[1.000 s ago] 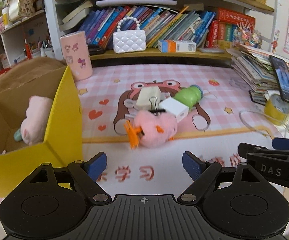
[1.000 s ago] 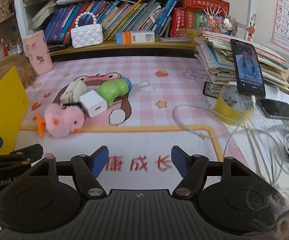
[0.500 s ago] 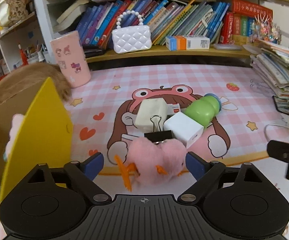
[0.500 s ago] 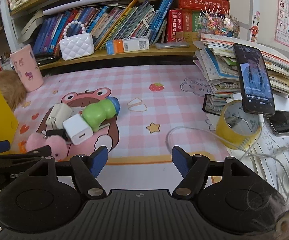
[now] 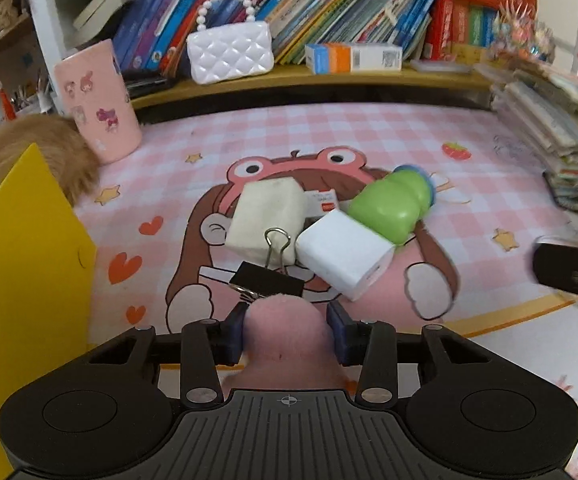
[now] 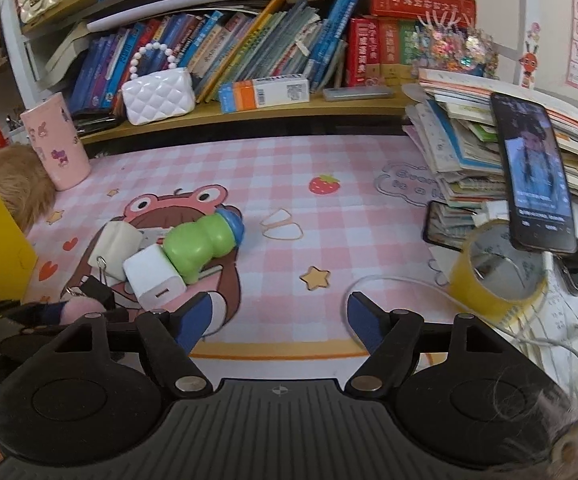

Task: Organize objects
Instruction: 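Grasp the pink plush chick with the left tool while the right tool grasps the green bottle toy, then lift the chick and green bottle toy and carry them to the yellow box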

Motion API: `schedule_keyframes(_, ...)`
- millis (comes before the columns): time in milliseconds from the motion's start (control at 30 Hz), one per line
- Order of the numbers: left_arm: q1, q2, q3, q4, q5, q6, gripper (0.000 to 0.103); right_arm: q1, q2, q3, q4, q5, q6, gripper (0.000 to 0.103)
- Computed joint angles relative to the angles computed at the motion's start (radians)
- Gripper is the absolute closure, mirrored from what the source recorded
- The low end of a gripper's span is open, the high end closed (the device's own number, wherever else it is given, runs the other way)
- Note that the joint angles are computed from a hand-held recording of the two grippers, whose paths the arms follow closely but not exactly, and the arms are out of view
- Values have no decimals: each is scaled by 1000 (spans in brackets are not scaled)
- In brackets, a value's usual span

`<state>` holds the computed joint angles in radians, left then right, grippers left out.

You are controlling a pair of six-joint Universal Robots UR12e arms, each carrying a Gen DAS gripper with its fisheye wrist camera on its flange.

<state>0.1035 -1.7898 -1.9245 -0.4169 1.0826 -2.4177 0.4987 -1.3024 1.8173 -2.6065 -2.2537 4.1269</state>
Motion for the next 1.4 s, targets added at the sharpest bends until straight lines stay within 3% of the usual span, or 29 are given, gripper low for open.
schedule_keyframes(200, 50, 56, -30, -71, -80, 10, 64, -21, 28, -7, -89, 49, -72, 28)
schedule_keyframes(333, 72, 74, -33, -122, -86, -10, 64, -39, 60, -26, -137, 80, -133, 25)
schedule_keyframes(433, 83, 82, -43, -114, -94, -13, 64, -51, 91, -40, -195, 79, -192, 17)
schedule_keyframes(500, 84, 84, -45, -112, -90, -13, 65, -63, 108, -53, -211, 87, -218, 17)
schedule_keyframes(733, 90, 89, -37, -123, -129, -26, 65, -119, 138, -81, -212, 173, -175, 17)
schedule_keyframes(800, 91, 89, -34, -127, -132, -29, 65, -133, 142, -75, -239, 210, -153, 18)
schedule_keyframes(867, 91, 89, -33, -130, -127, -32, 65, -141, 141, -64, -263, 241, -133, 35)
schedule_keyframes(900, 91, 90, -32, -133, -127, -34, 65, -144, 140, -55, -292, 257, -127, 36)
schedule_keyframes(1033, 97, 96, -34, -136, -138, -31, 65, -129, 130, -43, -302, 217, -125, 43)
schedule_keyframes(1400, 123, 116, -45, -172, -190, 18, 65, -62, 66, -7, -258, 120, -114, 42)
